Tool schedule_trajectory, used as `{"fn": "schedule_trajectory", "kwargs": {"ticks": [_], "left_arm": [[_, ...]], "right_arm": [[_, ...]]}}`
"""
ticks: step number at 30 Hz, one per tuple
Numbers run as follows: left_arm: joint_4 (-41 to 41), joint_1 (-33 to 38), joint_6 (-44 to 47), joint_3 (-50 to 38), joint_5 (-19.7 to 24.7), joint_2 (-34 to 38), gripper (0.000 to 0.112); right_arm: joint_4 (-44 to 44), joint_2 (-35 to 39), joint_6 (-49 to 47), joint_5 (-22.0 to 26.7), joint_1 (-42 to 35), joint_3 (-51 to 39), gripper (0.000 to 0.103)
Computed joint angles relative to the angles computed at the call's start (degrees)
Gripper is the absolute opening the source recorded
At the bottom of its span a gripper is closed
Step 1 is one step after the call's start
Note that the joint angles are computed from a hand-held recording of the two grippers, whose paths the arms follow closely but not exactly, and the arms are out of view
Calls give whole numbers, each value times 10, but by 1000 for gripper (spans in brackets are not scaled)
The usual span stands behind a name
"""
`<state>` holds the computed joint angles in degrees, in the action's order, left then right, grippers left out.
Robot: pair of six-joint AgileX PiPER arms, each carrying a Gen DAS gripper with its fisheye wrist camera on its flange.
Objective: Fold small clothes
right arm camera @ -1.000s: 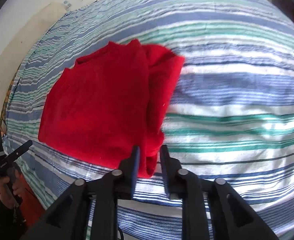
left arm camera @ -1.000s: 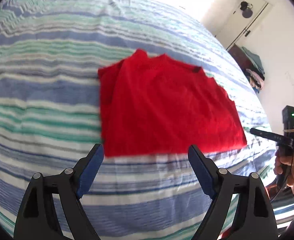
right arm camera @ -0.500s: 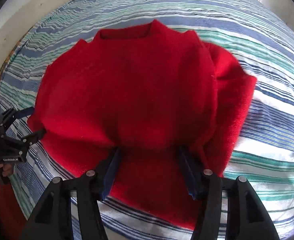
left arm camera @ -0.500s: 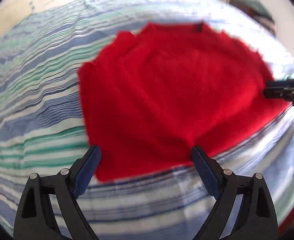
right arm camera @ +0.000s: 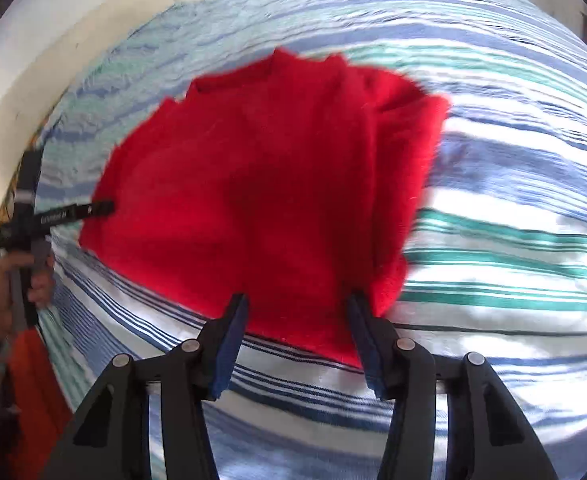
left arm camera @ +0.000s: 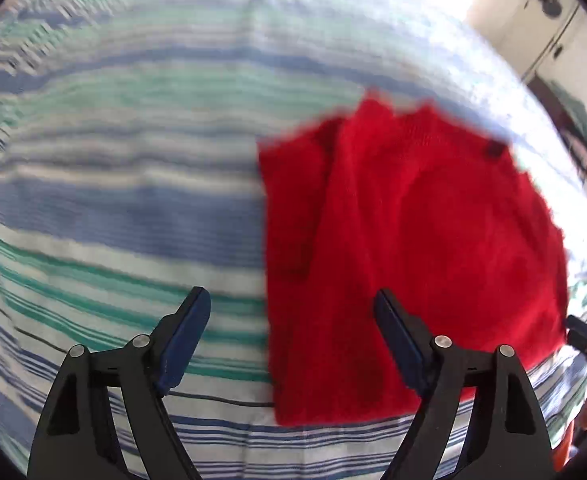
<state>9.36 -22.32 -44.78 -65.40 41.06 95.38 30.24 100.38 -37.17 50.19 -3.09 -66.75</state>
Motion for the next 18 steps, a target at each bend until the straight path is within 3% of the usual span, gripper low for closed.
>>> {"fn": "schedule_trajectory", "kwargs": {"ticks": [4, 8, 10, 12, 13, 15, 18], "left_arm": [[5, -12, -5, -36, -11, 6, 91], [5, -22, 0, -107, 13, 98, 91], [-17, -16, 17, -136, 48, 147, 91], [-20, -12, 11, -126, 45, 147, 92], [-19, -12, 7, -123, 44, 139, 91], [-11, -17, 3, -113, 43, 113, 91], [44, -39, -28, -115, 71, 96, 91]], "right_arm": [[34, -6, 0, 36, 18, -91, 51], [52, 102, 52, 98, 66, -225, 52], [49, 158, 88, 90, 83, -252, 53], [12, 214, 147, 92, 96, -274, 52], [14, 223, 157, 89, 89, -273, 44], [59, 194, 144, 77, 71, -240, 43], [90, 117, 88, 49, 53, -170, 51]]}}
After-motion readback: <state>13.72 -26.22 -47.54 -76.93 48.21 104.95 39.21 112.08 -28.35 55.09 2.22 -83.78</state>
